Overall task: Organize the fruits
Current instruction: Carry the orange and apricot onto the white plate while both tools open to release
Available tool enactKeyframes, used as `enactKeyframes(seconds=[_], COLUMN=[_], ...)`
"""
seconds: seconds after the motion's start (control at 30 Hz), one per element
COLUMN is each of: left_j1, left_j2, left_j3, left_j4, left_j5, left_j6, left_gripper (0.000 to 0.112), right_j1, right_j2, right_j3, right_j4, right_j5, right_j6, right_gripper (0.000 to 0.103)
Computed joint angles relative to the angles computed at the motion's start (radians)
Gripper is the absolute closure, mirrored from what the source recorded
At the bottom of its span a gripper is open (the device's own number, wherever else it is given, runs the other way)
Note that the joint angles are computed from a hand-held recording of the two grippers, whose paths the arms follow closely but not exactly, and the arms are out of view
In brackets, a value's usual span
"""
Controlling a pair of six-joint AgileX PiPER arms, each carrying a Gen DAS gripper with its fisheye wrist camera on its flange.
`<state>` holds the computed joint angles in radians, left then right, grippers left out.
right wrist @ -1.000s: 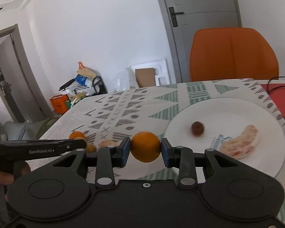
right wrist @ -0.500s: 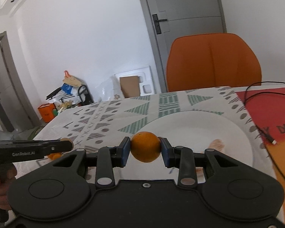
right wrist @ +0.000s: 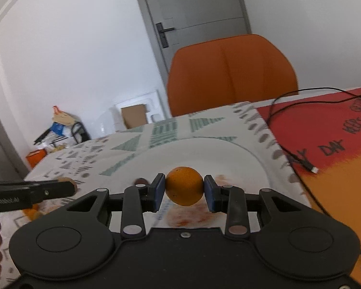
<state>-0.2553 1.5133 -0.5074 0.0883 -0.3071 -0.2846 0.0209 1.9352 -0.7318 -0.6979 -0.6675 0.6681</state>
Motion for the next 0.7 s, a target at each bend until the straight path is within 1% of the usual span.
enactKeyframes(seconds=[0.1, 0.3, 0.4, 0.47, 0.57, 0.7], left_j1=[-0.025, -0.062, -0.070, -0.079, -0.101, -0.101], left_j2=[0.047, 0.122, 0.144, 0.152, 0.152, 0.134], left_j3=[-0.033, -0.092, -0.113, -0.122, -0.117, -0.108], left_j4=[-0.003, 0.006, 0.041, 0.048, -0.074, -0.128], left_j5=[-0.010, -0.014, -0.008, 0.000, -0.007, 0.006], left_j6=[-0.006, -0.024, -0.055, -0.056, 0.058, 0.103], left_gripper=[0.090, 0.090, 0.089, 0.089, 0.088, 0.087], right_j1=[-0.013, -0.012, -0.019, -0.019, -0.015, -0.015], right_j2=[0.013, 0.023, 0.021, 0.016, 0.012, 0.005], right_j3=[-0.003, 0.000, -0.001, 0.002, 0.004, 0.007], right_j4=[-0.018, -0.005, -0.014, -0.002, 0.011, 0.004], right_j5=[-0.017, -0.032, -0.032, -0.029, -0.020, -0.020], right_j6=[0.004, -0.015, 0.000, -0.006, -0.016, -0.013], right_gripper=[0.070, 0.068, 0.064, 0.064, 0.063, 0.063])
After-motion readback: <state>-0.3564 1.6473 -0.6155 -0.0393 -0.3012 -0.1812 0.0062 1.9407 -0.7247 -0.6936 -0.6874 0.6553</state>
